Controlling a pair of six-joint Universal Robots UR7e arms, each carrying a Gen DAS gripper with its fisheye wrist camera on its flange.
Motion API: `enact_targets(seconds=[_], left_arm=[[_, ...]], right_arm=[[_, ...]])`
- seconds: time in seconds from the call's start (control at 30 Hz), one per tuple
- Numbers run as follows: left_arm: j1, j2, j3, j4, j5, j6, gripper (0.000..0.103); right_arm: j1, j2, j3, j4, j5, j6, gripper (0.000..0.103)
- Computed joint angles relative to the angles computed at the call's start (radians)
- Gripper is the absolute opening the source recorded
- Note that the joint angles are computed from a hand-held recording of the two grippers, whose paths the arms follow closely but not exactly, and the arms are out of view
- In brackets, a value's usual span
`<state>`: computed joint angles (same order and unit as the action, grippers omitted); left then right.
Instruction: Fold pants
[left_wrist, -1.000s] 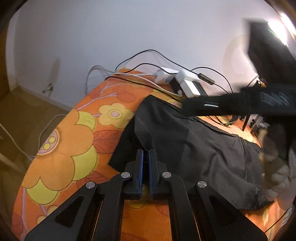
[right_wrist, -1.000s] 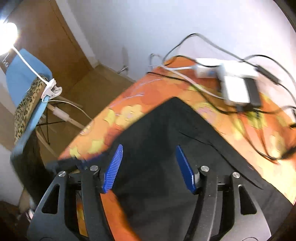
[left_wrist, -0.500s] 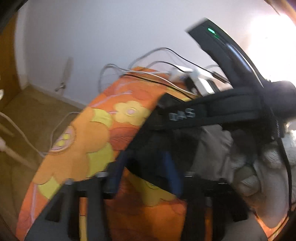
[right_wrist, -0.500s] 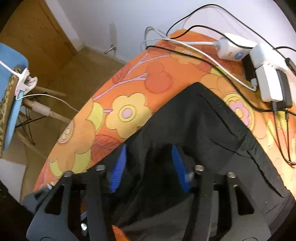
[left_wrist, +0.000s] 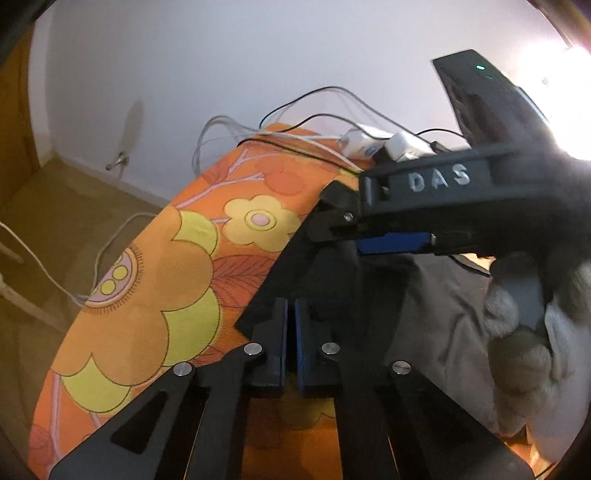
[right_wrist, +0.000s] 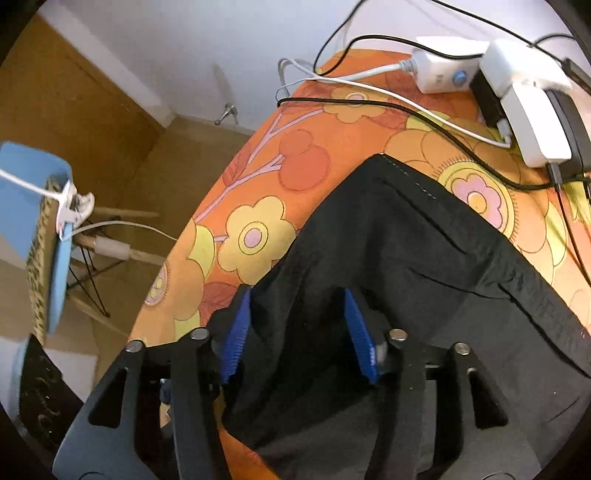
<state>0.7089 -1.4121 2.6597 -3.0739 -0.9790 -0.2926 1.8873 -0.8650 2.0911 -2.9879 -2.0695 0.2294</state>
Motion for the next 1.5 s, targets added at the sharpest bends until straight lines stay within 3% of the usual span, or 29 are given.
enact_targets(seconds=[0.17, 0.27, 0.4, 0.43, 0.5, 0.67, 0.73, 0.77, 0.8, 0.9, 1.17, 1.27, 1.43, 1.5], left_arm=[[-0.045, 0.008, 0.02, -0.027, -0.017, 0.013, 0.002], [-0.051, 0.001, 0.022, -0.016, -0.014, 0.007, 0.002], [-0.076, -0.03, 0.032, 0.042, 0.074, -0.051, 0.004], [-0.074, -0.037, 0.032, 0.059, 0.089, -0.067, 0.008], [-0.058, -0.038, 0.02, 0.089, 0.082, -0.08, 0.03], [-0.067, 0.0, -0.018, 0.192, 0.14, -0.131, 0.051], [-0.058, 0.002, -0.024, 0.193, 0.131, -0.132, 0.051], [-0.057, -0.001, -0.022, 0.189, 0.127, -0.131, 0.044], [-0.059, -0.003, -0.02, 0.189, 0.131, -0.132, 0.021], [-0.039, -0.011, -0.019, 0.157, 0.1, -0.106, 0.008], [-0.08, -0.041, 0.038, 0.024, 0.039, -0.059, 0.004], [-0.102, -0.043, 0.057, -0.02, 0.032, -0.049, 0.004], [-0.131, -0.036, 0.068, -0.031, 0.037, -0.039, 0.003], [-0.136, -0.043, 0.072, -0.03, 0.035, -0.049, 0.003]], right_arm=[[0.018, -0.014, -0.016, 0.047, 0.0, 0.002, 0.062], [0.033, 0.011, -0.052, 0.11, -0.042, 0.006, 0.064], [0.045, 0.06, -0.088, 0.144, -0.097, 0.015, 0.066], [0.05, 0.067, -0.094, 0.146, -0.104, 0.015, 0.066], [0.048, 0.068, -0.094, 0.135, -0.091, 0.019, 0.066], [0.023, 0.036, -0.068, 0.102, -0.046, 0.037, 0.066], [0.017, 0.028, -0.064, 0.098, -0.045, 0.04, 0.066], [0.014, 0.02, -0.06, 0.098, -0.044, 0.04, 0.066], [0.012, 0.014, -0.057, 0.098, -0.041, 0.04, 0.066], [0.003, 0.006, -0.054, 0.095, -0.029, 0.047, 0.066], [0.026, 0.048, -0.09, 0.141, -0.044, 0.052, 0.067], [0.037, 0.074, -0.118, 0.173, -0.067, 0.057, 0.074], [0.076, 0.119, -0.163, 0.251, -0.159, 0.025, 0.076], [0.087, 0.125, -0.167, 0.262, -0.192, 0.024, 0.064]])
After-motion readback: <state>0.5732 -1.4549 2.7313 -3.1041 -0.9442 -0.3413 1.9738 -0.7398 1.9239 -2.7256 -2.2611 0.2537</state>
